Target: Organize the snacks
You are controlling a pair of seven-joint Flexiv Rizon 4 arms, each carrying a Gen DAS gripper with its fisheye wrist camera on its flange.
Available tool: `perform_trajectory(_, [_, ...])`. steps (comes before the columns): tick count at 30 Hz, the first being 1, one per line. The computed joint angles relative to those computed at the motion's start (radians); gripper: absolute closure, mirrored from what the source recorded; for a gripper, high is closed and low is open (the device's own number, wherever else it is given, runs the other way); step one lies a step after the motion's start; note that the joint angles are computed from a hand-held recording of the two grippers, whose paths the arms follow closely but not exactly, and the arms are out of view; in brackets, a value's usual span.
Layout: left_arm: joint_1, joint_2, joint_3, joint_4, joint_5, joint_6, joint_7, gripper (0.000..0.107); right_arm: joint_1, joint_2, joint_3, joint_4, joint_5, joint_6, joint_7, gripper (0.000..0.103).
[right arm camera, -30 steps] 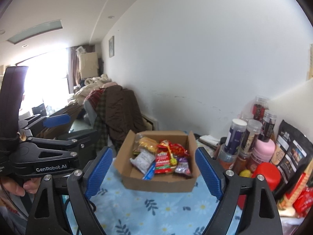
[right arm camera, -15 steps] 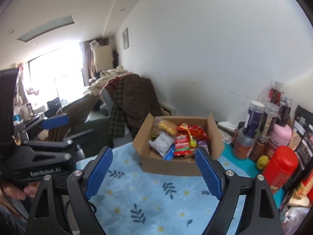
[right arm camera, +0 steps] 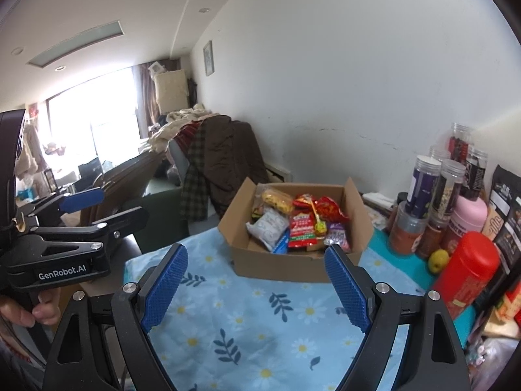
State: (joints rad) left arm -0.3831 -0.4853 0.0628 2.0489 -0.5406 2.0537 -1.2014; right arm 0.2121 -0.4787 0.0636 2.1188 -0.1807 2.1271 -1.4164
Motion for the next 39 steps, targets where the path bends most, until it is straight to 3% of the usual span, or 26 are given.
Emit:
perform_trajectory(13, [0.039, 0.0, -0.023, -0.004, 0.066, -0.03, -0.05, 0.019, -0.02, -0.004, 0.009, -0.01, -0.016, -0.012, 0.02, 0.016])
perform_trajectory(17, [0.099, 0.004, -0.072, -0.005, 0.14, -0.049, -0.093, 0.019, -0.009, -0.003, -0.002, -0.008, -0.004, -0.01, 0.014, 0.016])
perform_trajectory(21, [0.072, -0.001, -0.04, -0.016, 0.152, -0.066, -0.095, 0.019, 0.002, -0.002, -0.012, -0.01, 0.015, -0.014, 0.007, 0.016])
perform_trajectory(33, [0.085, 0.011, -0.04, -0.005, 0.205, -0.08, -0.127, 0.019, 0.015, 0.0, -0.02, -0.015, 0.041, -0.025, -0.003, 0.016])
perform_trajectory(39, [0.015, 0.007, 0.019, -0.004, 0.156, -0.076, -0.093, 0.019, 0.012, -0.003, -0.021, -0.019, 0.043, -0.034, -0.001, 0.016])
